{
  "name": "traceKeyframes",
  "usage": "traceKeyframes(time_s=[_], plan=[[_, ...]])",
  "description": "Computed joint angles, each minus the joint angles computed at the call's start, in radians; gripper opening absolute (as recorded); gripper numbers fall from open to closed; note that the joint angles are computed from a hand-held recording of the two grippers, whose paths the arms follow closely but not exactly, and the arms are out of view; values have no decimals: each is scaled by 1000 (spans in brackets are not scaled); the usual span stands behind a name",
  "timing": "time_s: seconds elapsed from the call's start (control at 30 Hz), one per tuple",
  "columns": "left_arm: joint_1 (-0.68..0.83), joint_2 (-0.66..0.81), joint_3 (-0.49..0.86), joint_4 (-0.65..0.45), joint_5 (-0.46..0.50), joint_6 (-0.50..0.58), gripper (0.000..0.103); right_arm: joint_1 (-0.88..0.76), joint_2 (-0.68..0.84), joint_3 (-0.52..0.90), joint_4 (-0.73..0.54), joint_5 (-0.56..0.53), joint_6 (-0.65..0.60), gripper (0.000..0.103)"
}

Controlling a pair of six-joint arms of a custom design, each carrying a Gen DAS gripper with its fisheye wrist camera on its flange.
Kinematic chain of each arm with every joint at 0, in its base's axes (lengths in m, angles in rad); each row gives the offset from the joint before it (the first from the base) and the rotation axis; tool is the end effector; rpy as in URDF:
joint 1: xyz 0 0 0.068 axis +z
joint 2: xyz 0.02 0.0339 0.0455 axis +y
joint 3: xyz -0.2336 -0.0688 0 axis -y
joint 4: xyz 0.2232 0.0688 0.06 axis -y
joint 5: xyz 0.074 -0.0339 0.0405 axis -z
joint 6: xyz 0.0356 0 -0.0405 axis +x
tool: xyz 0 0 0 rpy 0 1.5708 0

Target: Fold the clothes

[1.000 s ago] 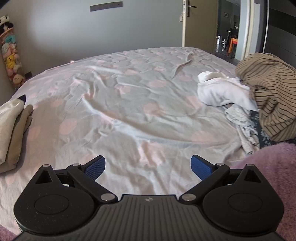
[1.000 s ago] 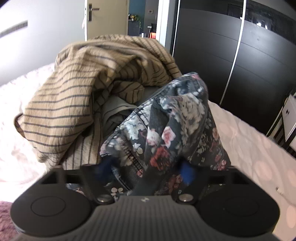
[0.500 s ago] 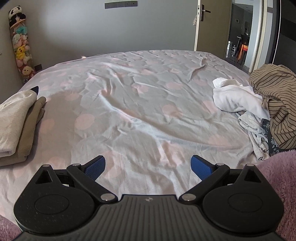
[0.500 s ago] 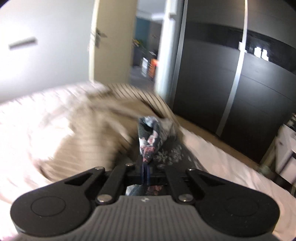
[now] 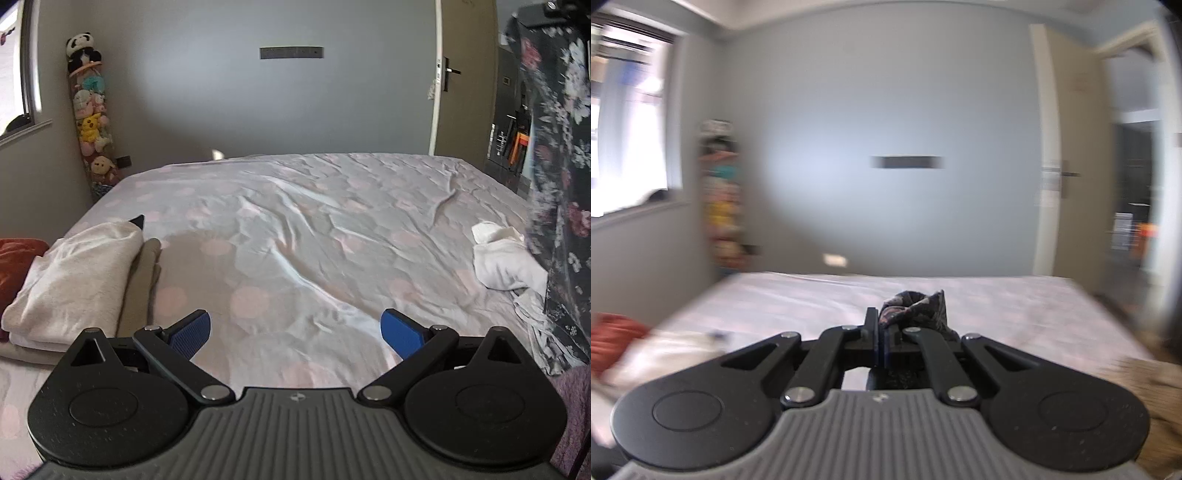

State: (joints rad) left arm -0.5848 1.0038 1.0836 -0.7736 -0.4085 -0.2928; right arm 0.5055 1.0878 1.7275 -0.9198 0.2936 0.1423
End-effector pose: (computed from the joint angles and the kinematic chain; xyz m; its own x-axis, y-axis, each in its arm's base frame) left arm 0.1698 -0.0954 0.3199 -0.5832 0.0685 -0.8094 0.0873 0.9960 0.0213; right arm 0.1438 0.0678 0.4719 -0.2707 0.0054 -0.9627 -0.1837 0.9813 0.0571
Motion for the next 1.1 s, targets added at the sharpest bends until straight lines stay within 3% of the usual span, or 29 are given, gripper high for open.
traceKeyframes(time_s=[0.17,0.3,0.37,0.4,0.43,0.53,0.6,0.73,0.9,1.1], plan=[[214,-55,-14,-1,103,49,101,180,145,-14,122,6,31,4],[338,-52,-55,14,182,82,101,134,206,-133,128,-125,80,11],[355,-49,-81,30,171,93,101,133,181,-256,175,-155,97,30],[356,-49,-95,40,156,97,101,153,180,-287,192,-112,88,47],[358,-47,-107,50,147,99,101,151,188,-298,201,-91,60,53],[373,-36,-131,76,181,89,101,115,209,-287,185,-107,9,54],[394,-22,-143,90,231,85,101,145,142,-376,188,-68,44,58],[393,12,-179,130,220,109,100,98,13,-544,209,-50,53,68],[391,48,-233,200,229,136,100,19,-70,-782,321,-49,20,74],[404,125,-279,289,265,147,99,-95,0,-971,483,-103,-7,79]])
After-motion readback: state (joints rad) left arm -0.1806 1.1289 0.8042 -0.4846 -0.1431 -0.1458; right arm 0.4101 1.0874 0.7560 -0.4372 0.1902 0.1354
